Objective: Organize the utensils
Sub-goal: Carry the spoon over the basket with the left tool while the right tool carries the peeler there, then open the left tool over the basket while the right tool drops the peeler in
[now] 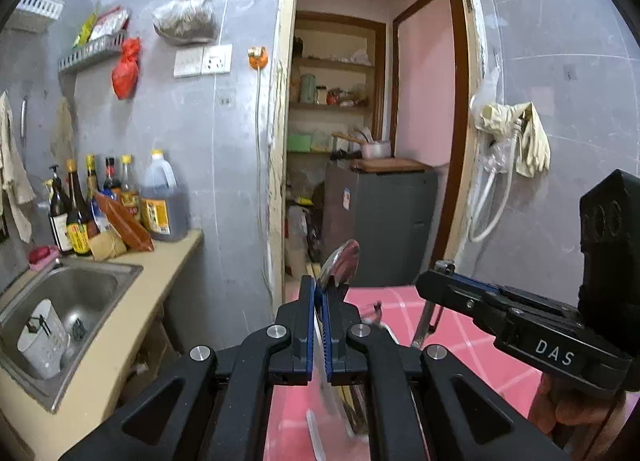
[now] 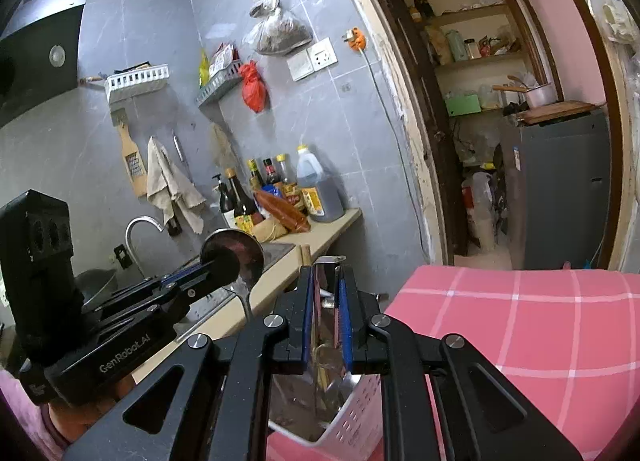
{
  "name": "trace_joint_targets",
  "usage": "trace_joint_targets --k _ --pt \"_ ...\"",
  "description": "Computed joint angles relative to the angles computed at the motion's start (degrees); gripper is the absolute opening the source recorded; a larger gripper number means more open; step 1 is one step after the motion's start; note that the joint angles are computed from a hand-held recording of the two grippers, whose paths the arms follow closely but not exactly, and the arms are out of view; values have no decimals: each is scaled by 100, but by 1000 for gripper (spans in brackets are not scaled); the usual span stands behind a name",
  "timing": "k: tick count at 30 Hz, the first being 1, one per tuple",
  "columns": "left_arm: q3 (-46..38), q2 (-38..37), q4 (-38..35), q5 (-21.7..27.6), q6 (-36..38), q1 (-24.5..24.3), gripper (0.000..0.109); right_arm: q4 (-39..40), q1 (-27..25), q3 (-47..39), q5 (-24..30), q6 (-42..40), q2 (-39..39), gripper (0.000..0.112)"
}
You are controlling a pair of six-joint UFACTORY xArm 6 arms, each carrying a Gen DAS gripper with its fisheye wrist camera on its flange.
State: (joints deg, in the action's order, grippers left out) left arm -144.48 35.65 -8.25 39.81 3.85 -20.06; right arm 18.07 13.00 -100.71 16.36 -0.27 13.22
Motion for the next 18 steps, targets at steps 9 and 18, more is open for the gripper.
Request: trace_joint_targets --k 9,18 --pt "502 -351 -1554 452 -37 307 9 392 39 270 -1 -145 -216 31" --pt "1640 -1080 -2016 -66 340 250 49 -1623 -183 1210 -577 2029 -994 59"
